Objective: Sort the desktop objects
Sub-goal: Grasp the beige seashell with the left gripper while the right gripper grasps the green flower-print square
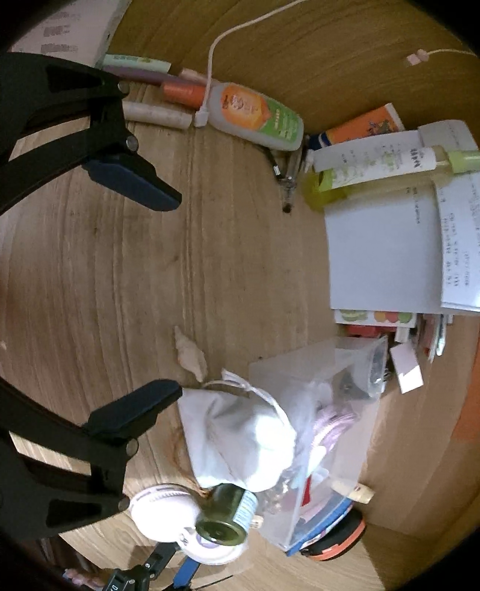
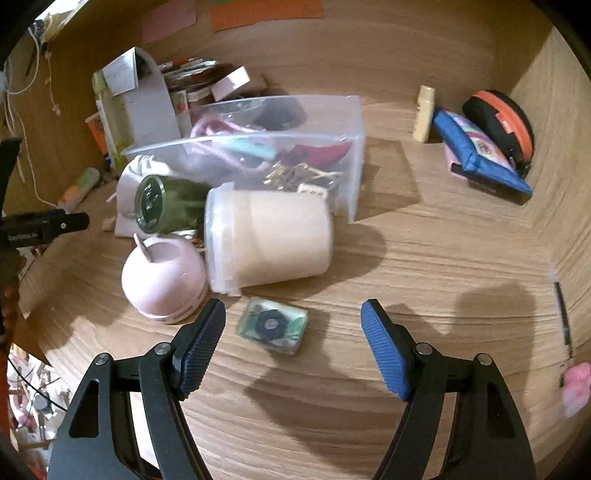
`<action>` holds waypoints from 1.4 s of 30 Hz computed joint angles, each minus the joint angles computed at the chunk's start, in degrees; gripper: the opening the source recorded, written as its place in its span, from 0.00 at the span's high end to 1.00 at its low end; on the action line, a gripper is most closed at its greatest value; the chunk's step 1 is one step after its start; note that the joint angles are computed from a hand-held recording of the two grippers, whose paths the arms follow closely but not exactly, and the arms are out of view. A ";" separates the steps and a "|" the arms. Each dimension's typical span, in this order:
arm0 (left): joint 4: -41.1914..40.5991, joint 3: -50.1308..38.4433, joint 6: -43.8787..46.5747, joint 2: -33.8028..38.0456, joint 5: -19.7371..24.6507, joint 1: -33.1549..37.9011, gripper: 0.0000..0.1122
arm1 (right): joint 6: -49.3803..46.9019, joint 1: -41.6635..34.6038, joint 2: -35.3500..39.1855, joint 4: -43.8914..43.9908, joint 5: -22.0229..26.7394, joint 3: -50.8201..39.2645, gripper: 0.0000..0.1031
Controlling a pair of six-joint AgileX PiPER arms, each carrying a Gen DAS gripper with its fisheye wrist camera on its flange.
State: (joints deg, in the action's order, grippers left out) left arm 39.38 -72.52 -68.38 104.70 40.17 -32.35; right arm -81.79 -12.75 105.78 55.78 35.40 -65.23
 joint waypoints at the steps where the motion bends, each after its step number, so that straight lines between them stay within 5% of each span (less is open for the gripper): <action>1: -0.60 -0.13 0.92 0.27 -0.09 0.13 0.26 | 0.59 0.26 0.17 -0.16 -0.27 0.04 0.32; 11: -4.13 -5.24 8.56 3.85 0.78 1.14 0.35 | -3.35 1.39 -1.11 3.26 -4.55 4.03 0.43; 19: -8.92 -8.84 15.96 6.67 -0.66 2.02 0.55 | -4.70 1.51 -1.67 2.98 -6.30 4.57 0.69; 25: -8.10 -8.28 16.12 6.71 -2.82 1.85 0.63 | -1.83 0.13 -0.46 1.36 -3.13 2.22 0.69; 31: -6.67 -8.15 15.26 6.84 -3.60 1.97 0.84 | 2.03 -1.77 0.98 -0.44 1.44 -0.91 0.69; 42: -2.72 -3.12 6.63 2.89 -5.43 2.41 0.84 | 1.24 -3.96 -0.66 2.06 3.93 -2.02 0.69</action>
